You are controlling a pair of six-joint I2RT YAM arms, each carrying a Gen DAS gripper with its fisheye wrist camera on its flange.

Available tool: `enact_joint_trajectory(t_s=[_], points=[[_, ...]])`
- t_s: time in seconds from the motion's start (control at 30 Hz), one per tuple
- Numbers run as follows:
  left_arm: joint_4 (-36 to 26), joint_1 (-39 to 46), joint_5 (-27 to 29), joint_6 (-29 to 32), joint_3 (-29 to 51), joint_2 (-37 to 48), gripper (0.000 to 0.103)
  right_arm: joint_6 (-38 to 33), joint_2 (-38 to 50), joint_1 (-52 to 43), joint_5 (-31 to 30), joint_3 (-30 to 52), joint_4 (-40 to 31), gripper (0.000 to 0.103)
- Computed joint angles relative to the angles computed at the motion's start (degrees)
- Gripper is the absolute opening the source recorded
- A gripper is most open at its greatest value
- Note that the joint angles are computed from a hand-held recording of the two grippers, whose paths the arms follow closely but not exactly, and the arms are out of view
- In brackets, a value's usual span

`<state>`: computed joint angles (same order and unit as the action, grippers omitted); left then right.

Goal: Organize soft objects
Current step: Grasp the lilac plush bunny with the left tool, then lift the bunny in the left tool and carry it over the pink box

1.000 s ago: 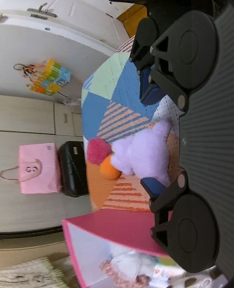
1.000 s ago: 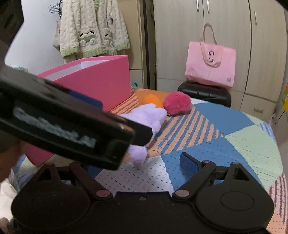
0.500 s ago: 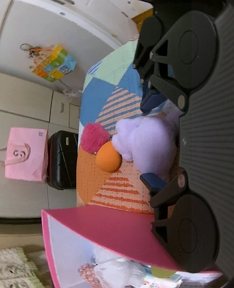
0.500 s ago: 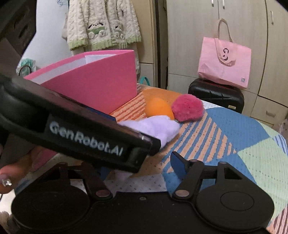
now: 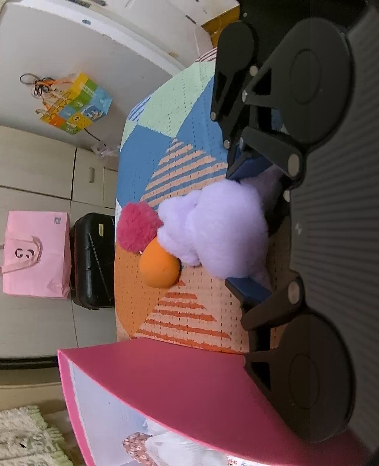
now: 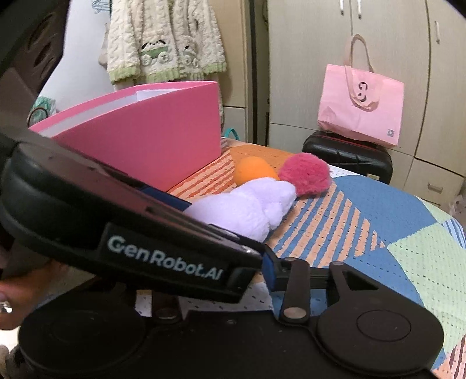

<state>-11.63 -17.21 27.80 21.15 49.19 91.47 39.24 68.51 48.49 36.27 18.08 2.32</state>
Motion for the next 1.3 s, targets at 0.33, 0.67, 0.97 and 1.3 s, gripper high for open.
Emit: enact_joint_trajectory(t_s=[0.33,0.67,0.97,1.3], points=[[-3.6,1.0,2.2,4.2,-3.2,-5.3,0.066,12.5,-1.9,10.1,8.4,0.7,-8.8,0.041],[-9.7,1.8,5.6,9.2,-7.3,-12.0,0.066,34.7,-0.3,23.8,15.9,5.8,-29.3,0.041],[-16.1,4.7,8.0,14.7,-10.3,-18.9,0.066,51.9,5.4,33.5,18.1,12.0,-43.6,0.041],[-32.5,16.0,13.6,28.4,-8.6,-25.2,0.066,63.3,13.6,41.2,17.6,24.1,-57.4,0.041]])
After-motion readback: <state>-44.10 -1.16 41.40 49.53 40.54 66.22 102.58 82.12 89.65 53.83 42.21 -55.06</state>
